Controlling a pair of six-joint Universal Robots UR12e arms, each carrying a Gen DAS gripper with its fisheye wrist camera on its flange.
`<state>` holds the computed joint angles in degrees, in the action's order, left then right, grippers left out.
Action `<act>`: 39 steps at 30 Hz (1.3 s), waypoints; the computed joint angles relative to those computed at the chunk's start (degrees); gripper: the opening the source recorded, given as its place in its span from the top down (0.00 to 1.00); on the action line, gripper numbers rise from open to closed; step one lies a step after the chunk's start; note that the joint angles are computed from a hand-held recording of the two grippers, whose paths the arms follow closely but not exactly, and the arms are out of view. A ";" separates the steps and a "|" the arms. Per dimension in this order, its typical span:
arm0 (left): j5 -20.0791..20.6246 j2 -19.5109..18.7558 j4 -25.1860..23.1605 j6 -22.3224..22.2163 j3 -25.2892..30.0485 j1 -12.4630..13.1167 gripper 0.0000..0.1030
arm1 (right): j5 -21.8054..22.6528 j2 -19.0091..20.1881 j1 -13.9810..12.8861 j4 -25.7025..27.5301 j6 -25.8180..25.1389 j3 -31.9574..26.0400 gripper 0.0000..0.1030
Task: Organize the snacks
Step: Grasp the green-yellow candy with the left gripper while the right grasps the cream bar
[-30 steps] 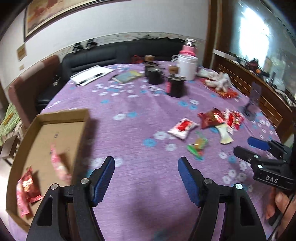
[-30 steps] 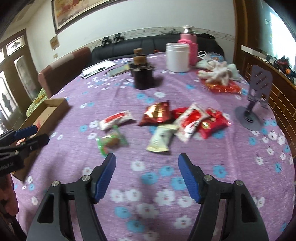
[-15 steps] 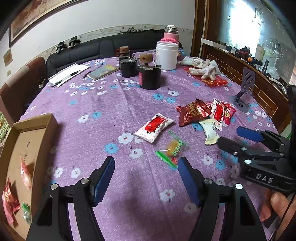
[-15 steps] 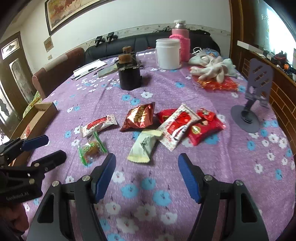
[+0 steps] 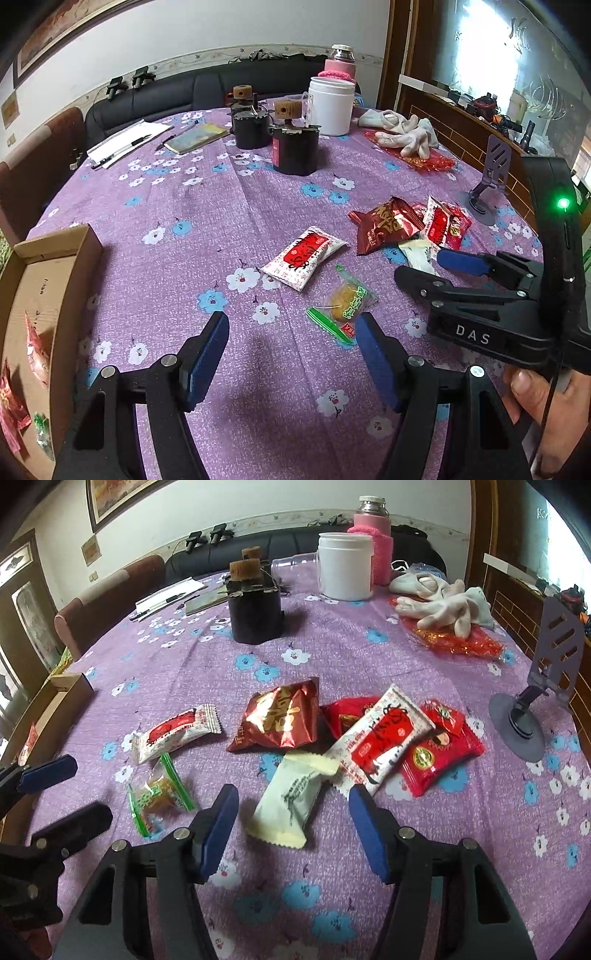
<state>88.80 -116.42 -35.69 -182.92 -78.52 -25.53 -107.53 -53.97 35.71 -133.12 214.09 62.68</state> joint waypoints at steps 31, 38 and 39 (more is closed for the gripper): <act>-4.42 -4.11 -4.94 5.35 5.40 -1.10 0.65 | -3.77 -8.02 1.23 -10.73 4.14 10.50 0.77; -4.89 -0.01 0.28 2.56 -0.04 -0.15 0.65 | -3.20 -7.54 1.91 -11.63 2.73 9.35 0.77; -4.53 0.68 1.20 2.08 -0.84 0.03 0.65 | -3.13 -7.41 2.01 -11.62 2.50 9.09 0.77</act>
<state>84.27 -115.74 -34.49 -180.84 -79.36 -25.50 -110.66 -61.38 37.72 -144.74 216.59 71.77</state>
